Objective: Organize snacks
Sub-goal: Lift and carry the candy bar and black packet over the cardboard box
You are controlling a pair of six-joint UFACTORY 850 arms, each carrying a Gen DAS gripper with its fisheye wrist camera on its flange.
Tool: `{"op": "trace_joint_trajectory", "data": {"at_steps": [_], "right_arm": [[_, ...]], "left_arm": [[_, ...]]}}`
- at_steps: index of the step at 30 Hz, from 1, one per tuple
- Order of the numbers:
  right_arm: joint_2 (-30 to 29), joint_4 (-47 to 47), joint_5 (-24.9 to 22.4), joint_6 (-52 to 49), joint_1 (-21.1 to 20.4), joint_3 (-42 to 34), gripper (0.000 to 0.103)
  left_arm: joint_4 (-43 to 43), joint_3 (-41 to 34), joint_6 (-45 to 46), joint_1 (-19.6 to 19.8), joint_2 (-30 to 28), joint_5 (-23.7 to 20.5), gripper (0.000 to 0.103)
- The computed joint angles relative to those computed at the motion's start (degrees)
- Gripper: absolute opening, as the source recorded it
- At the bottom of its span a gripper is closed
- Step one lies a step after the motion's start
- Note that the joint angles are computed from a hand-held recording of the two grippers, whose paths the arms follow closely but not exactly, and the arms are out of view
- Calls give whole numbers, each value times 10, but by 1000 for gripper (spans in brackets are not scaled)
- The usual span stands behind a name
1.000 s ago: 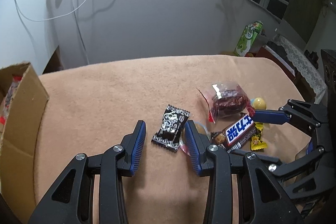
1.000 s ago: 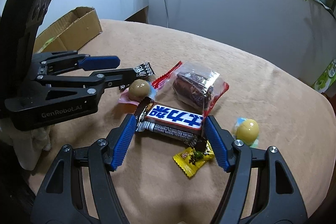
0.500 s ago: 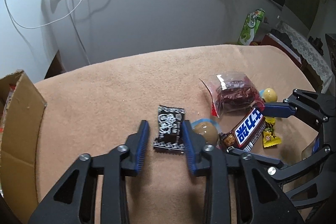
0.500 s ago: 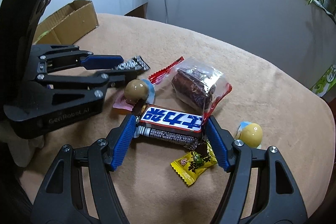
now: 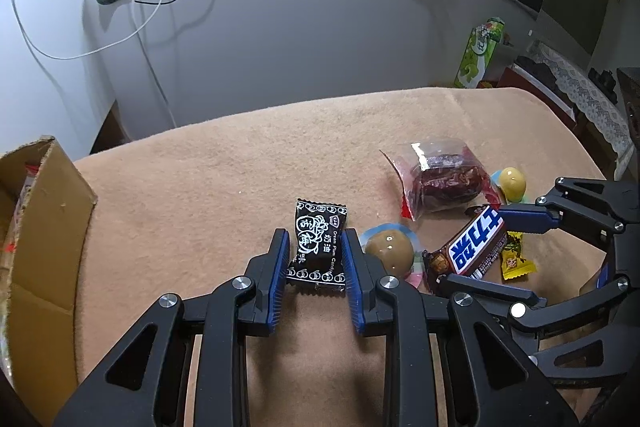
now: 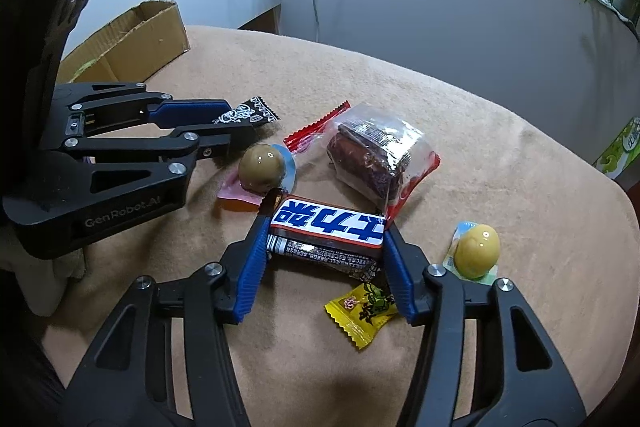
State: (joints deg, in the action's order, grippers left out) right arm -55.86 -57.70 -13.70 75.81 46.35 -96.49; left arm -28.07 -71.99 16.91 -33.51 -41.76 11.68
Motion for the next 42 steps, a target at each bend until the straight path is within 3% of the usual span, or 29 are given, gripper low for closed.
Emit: {"op": "trace_joint_trajectory", "data": {"at_steps": [15,22,31,42], "right_arm": [[52,-156,14,183,4,59,56],[71,-182,0,202,17,68,56],[72,-150,-14,153,33,39,56],[33,-33,-28,1,51,-60,56]], "left_arm": [[106,67,-116,7,58,61,25],[138,109,-155,13,97,101,25],[140,168,-171,25,147,150,25],[143,228,-193,53,198,194,25]]}}
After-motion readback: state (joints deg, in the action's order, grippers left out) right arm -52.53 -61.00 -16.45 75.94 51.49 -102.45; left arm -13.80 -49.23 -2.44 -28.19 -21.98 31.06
